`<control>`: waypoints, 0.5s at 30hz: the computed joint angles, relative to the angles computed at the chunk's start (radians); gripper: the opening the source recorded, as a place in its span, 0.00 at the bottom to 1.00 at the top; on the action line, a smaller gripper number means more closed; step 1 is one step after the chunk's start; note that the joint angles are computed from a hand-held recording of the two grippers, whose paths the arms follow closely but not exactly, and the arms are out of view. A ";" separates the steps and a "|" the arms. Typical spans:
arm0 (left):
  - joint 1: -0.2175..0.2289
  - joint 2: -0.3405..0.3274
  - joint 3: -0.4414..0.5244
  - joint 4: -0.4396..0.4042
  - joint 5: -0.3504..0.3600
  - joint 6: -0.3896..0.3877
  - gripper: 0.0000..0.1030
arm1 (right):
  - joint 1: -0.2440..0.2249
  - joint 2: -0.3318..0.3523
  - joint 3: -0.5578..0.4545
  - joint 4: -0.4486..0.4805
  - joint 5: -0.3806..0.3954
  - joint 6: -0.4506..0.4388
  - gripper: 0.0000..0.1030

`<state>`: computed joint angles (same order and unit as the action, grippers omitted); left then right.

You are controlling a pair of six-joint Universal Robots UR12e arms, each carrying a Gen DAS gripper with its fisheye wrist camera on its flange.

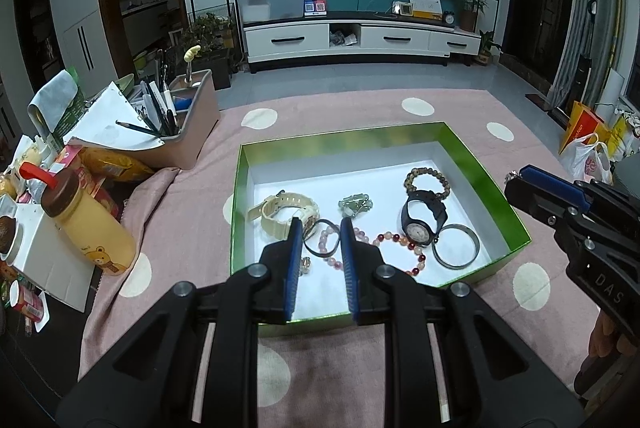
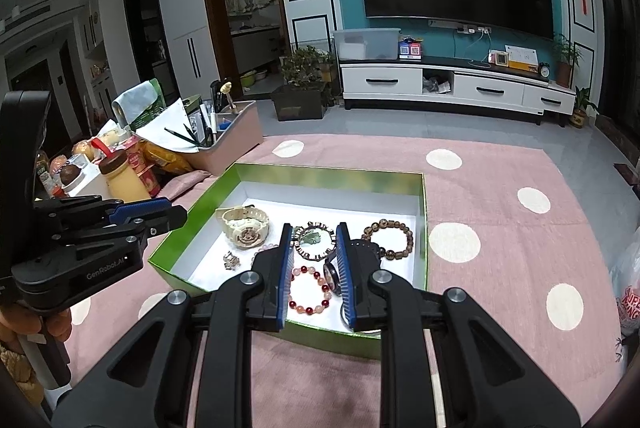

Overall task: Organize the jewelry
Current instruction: 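Lower both rings into the green box and open both tools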

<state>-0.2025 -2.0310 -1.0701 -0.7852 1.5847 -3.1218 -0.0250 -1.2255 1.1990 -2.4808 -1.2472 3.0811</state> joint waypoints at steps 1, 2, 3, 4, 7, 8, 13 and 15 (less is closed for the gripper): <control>0.000 -0.004 0.005 -0.004 0.001 0.000 0.18 | 0.000 0.002 -0.002 0.002 -0.002 0.000 0.20; 0.000 -0.007 0.009 -0.007 0.001 0.001 0.18 | 0.001 0.005 -0.005 0.004 -0.004 0.001 0.20; 0.000 -0.008 0.010 -0.008 0.002 0.000 0.18 | 0.002 0.009 -0.009 0.007 -0.005 0.003 0.20; -0.001 -0.012 0.015 -0.012 0.002 0.000 0.18 | 0.002 0.010 -0.011 0.008 -0.006 0.005 0.20; -0.001 -0.024 0.031 -0.028 0.002 -0.001 0.18 | 0.002 0.017 -0.016 0.013 -0.010 0.005 0.20; -0.001 -0.027 0.036 -0.033 0.004 -0.001 0.18 | 0.003 0.018 -0.017 0.016 -0.012 0.004 0.20; -0.002 -0.041 0.054 -0.055 0.005 -0.005 0.18 | 0.005 0.030 -0.032 0.037 -0.025 -0.001 0.20; -0.002 -0.047 0.060 -0.064 0.010 -0.004 0.18 | 0.004 0.034 -0.037 0.047 -0.030 0.001 0.20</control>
